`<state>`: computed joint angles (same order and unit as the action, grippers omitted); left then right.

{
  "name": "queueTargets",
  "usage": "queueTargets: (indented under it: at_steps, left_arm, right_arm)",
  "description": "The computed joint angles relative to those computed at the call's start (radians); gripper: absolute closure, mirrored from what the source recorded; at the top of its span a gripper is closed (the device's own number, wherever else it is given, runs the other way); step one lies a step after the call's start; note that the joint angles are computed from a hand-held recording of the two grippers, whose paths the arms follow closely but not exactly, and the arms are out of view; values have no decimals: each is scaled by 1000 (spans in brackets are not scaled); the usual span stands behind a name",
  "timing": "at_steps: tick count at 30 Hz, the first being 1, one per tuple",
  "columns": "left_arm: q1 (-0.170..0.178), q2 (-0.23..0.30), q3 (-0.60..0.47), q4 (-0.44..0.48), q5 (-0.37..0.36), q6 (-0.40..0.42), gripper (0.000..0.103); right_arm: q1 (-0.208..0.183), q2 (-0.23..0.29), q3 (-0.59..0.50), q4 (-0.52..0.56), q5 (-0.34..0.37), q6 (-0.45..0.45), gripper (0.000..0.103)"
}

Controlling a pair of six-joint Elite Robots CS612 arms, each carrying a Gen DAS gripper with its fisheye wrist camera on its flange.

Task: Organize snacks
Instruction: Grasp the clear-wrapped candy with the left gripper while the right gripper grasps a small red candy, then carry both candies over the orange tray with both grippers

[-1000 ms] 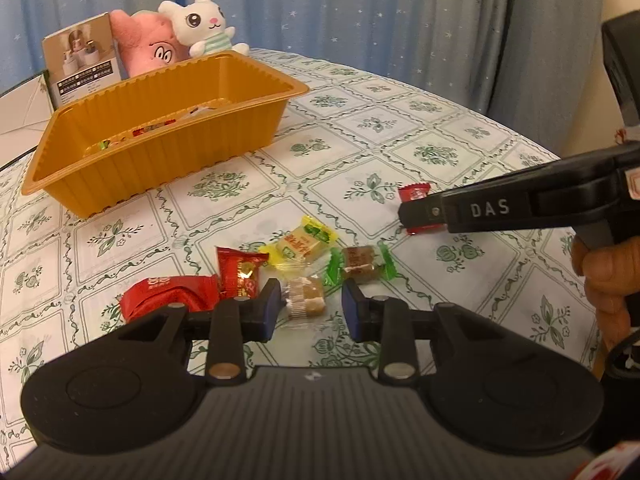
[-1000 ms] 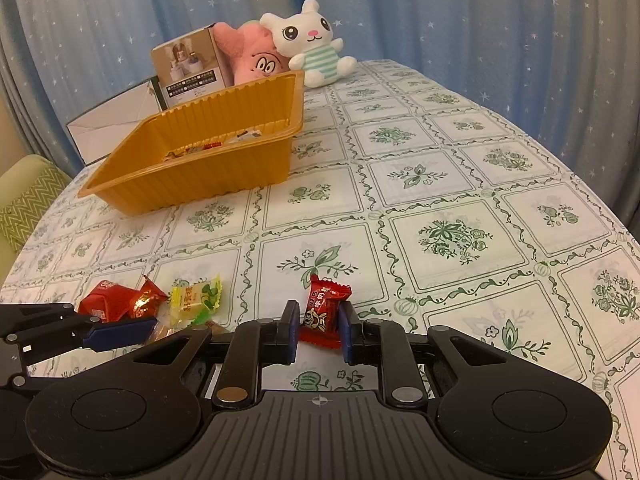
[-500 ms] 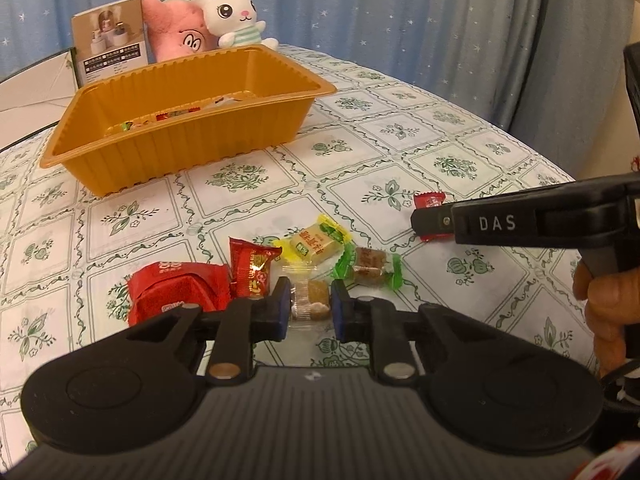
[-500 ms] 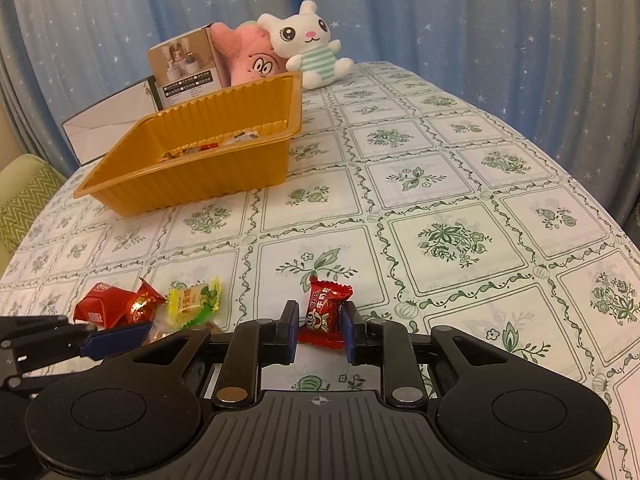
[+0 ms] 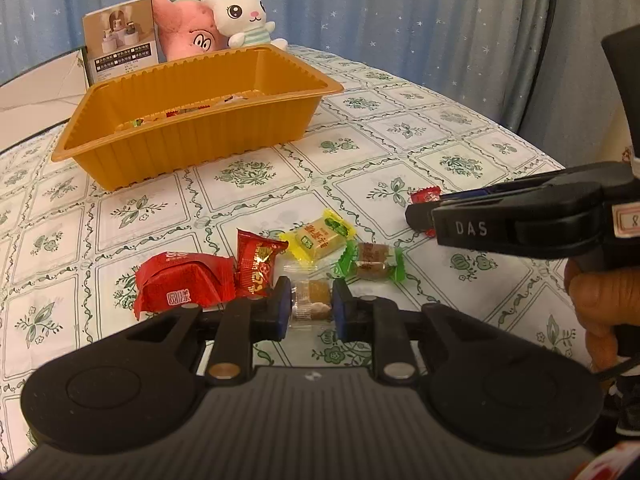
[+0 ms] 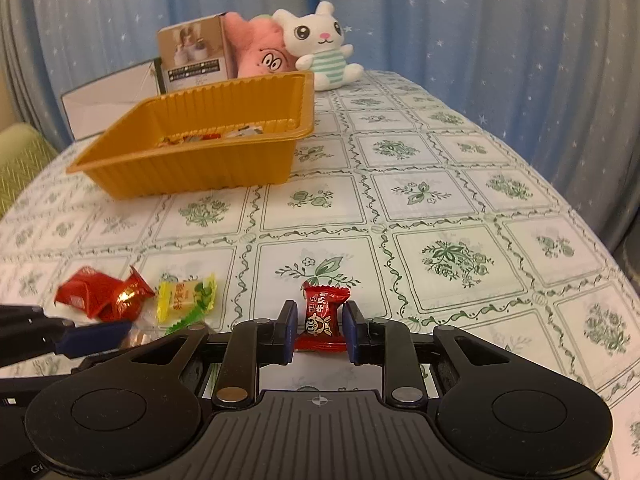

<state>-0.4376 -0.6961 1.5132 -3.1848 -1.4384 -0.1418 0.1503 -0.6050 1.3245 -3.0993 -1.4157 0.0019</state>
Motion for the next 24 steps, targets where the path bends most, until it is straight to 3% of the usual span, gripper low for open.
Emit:
queueTargets:
  at_steps: [4, 24]
  left_arm:
    - [-2, 1, 0, -3, 5, 6, 83]
    - [-3, -26, 21, -99, 64, -55, 85]
  right_arm:
    - [1, 0, -3, 6, -9, -1, 87]
    - [-2, -9, 13, -110, 66, 3, 87]
